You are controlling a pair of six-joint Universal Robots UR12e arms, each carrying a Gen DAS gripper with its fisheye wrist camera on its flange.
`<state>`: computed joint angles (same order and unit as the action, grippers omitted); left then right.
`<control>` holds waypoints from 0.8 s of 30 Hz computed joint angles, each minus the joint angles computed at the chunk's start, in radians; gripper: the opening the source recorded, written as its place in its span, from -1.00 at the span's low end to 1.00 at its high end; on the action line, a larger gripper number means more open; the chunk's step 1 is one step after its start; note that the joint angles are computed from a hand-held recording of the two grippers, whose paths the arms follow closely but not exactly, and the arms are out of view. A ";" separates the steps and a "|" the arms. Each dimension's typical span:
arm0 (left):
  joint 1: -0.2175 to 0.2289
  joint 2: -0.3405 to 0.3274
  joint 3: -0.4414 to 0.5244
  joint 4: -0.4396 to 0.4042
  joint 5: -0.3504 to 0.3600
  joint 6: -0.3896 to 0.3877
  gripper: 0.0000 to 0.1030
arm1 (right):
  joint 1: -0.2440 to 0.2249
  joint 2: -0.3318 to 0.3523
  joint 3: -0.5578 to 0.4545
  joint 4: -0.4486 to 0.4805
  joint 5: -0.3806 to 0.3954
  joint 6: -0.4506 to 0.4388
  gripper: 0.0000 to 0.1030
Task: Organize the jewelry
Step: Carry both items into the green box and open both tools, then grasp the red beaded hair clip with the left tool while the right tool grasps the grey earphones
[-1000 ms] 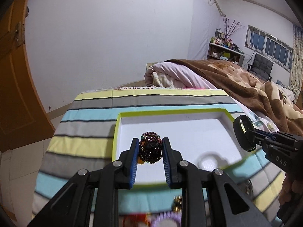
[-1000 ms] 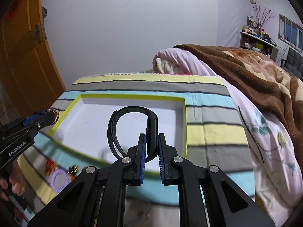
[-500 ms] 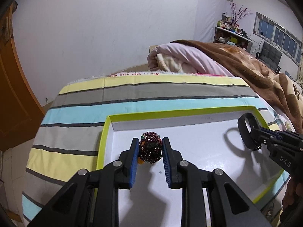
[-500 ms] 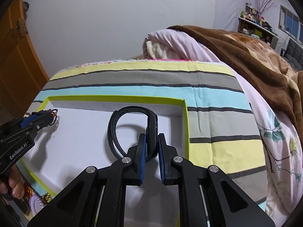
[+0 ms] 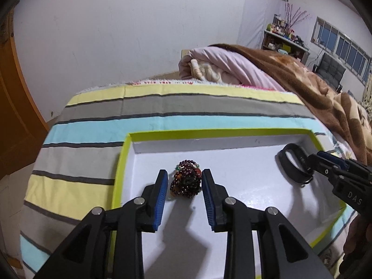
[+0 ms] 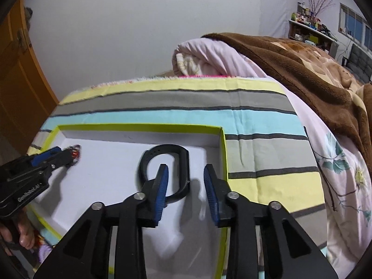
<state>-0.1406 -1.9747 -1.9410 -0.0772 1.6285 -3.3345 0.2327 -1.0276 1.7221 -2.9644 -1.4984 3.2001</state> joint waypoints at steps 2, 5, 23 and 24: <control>0.000 0.018 -0.019 0.017 -0.001 -0.001 -0.33 | 0.002 -0.013 0.017 -0.023 -0.004 -0.002 -0.35; -0.003 0.045 -0.046 0.039 0.008 0.003 -0.33 | 0.005 -0.043 0.058 -0.063 0.006 -0.015 -0.35; -0.045 0.243 -0.304 0.210 0.038 -0.009 -0.33 | 0.016 -0.240 0.359 -0.303 0.067 -0.043 -0.35; -0.050 0.250 -0.314 0.217 0.041 -0.011 -0.33 | 0.016 -0.249 0.375 -0.315 0.071 -0.043 -0.35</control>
<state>-0.1904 -1.7244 -2.2553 0.1396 1.6697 -3.3454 0.2492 -1.2762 2.0966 -3.2798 -1.4275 3.1568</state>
